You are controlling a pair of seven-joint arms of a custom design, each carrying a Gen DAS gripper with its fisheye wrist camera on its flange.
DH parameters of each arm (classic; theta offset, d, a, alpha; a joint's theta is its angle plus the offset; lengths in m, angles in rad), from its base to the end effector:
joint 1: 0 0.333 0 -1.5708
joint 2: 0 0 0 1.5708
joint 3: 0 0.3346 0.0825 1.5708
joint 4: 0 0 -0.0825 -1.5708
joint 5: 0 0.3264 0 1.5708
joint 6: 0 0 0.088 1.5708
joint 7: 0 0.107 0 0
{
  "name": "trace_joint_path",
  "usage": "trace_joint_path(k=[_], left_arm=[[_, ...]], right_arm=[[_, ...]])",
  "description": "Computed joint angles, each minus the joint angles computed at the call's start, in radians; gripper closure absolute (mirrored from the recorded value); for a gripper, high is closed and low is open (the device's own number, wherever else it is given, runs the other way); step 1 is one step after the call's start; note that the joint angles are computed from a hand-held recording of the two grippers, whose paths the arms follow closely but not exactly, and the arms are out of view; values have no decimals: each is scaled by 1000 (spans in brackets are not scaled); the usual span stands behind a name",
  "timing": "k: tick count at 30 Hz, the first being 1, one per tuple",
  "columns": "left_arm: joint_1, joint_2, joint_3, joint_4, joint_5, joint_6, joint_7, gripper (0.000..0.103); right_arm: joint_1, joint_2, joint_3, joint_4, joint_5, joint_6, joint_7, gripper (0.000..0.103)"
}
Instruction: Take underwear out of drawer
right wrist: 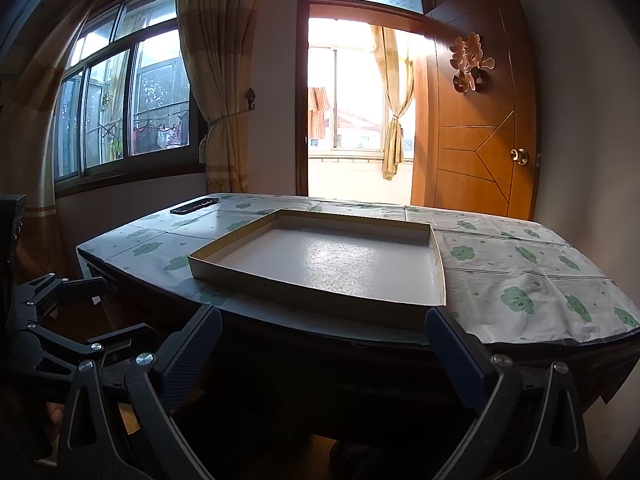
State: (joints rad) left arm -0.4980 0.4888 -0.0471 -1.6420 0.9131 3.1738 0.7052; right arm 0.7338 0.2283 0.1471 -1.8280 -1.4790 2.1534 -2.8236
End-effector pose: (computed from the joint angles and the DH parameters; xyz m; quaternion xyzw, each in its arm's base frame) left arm 0.5377 -0.4026 0.4801 -0.4101 0.7670 -0.4336 0.2353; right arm 0.4180 0.4304 0.4958 -0.5347 0.6241 -0.4458 0.3547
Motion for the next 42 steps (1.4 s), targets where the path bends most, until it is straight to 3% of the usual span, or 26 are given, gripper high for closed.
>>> trace_joint_path(k=[33,42], left_arm=[[-7,2,15,9,16,4,-14,0],[-43,0,67,16,59,17,-71,0]], right_arm=[[5,-6,4,-15,-22,-31,37,0],[7,-5,6,-16,-14,-50,36,0]])
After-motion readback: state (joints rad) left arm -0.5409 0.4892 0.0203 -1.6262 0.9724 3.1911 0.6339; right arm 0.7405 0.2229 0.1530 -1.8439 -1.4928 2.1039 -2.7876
